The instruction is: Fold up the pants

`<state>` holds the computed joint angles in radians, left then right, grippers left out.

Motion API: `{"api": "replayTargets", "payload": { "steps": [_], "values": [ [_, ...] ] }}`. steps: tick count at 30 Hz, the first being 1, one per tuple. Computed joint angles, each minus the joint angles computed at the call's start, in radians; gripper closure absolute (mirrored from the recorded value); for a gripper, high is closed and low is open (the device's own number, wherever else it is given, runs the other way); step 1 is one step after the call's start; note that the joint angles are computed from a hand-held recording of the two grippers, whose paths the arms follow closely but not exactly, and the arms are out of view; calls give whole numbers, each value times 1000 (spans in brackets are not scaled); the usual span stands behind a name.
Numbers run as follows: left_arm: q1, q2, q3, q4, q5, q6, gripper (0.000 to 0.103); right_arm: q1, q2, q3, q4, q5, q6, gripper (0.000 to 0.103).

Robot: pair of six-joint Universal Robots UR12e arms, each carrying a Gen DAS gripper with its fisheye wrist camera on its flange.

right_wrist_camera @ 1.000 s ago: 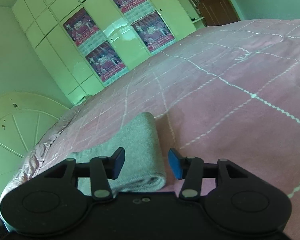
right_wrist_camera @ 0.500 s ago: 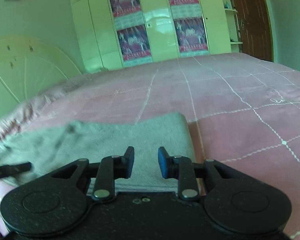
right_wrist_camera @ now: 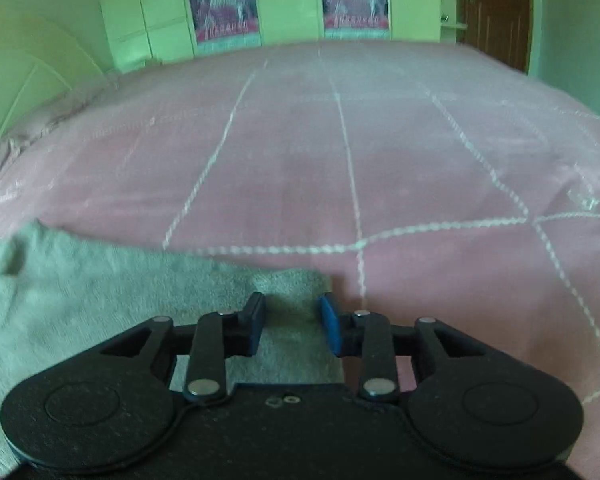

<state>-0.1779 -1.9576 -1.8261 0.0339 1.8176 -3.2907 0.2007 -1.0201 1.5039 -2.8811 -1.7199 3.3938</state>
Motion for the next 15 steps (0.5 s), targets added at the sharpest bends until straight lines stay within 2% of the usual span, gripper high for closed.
{"api": "replayTargets", "payload": {
  "steps": [2,4,6,8,11,15],
  "values": [
    [12,9,-16,16,0,-18,0,15,-24,63,-146,-29,-4,78],
    [27,12,-24,9,5,-48,0,28,-47,131,-292,-23,-13,75],
    [46,17,-31,-2,-2,-83,0,38,-68,186,-369,3,-15,73],
    [65,23,-40,-13,-15,-138,0,48,-88,222,-382,22,-6,70],
    [113,20,-47,-6,-106,-251,0,59,-108,243,-357,46,4,69],
    [197,-16,-41,45,-327,-404,0,69,-119,244,-334,62,0,65]
  ]
}}
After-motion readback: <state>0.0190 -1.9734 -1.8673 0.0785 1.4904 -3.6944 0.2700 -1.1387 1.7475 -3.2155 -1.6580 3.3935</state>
